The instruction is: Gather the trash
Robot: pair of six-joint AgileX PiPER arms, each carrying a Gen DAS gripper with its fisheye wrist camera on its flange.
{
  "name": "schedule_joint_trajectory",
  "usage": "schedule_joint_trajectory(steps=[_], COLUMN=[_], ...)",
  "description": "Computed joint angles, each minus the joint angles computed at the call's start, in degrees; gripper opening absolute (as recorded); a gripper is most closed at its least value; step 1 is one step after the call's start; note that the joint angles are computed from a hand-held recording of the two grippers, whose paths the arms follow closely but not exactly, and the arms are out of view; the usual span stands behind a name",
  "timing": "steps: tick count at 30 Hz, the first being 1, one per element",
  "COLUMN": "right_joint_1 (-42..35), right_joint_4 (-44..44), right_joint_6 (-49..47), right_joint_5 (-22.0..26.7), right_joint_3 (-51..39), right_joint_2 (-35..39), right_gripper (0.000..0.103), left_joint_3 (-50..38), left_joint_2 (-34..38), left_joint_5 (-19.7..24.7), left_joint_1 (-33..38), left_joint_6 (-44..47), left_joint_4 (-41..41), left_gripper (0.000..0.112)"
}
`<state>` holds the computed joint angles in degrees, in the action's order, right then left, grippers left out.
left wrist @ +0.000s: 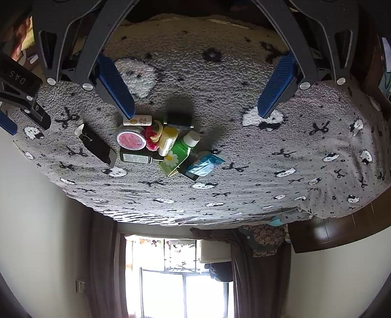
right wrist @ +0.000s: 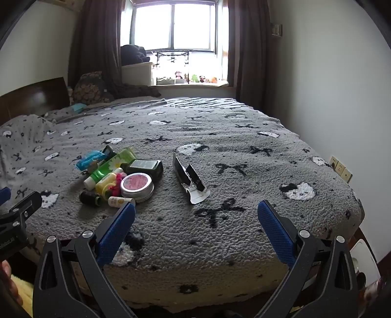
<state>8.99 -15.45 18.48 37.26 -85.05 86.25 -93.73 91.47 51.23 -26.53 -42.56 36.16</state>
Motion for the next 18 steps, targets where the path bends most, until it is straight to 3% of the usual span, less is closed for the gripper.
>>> schedule_joint_trajectory(steps=[18], right_joint_1=[0.4], right_joint_4=[0.5], right_joint_6=[0.2], right_joint_5=[0.3], right_joint_3=[-0.4], right_joint_2=[0.0], right_gripper=[0.1], left_joint_3=[-0.6], left_joint_2=[0.1], left_joint_5=[0.0], left_joint_1=[-0.4], left_joint_6=[-0.2], left_joint_4=[0.4], left_gripper=[0.095])
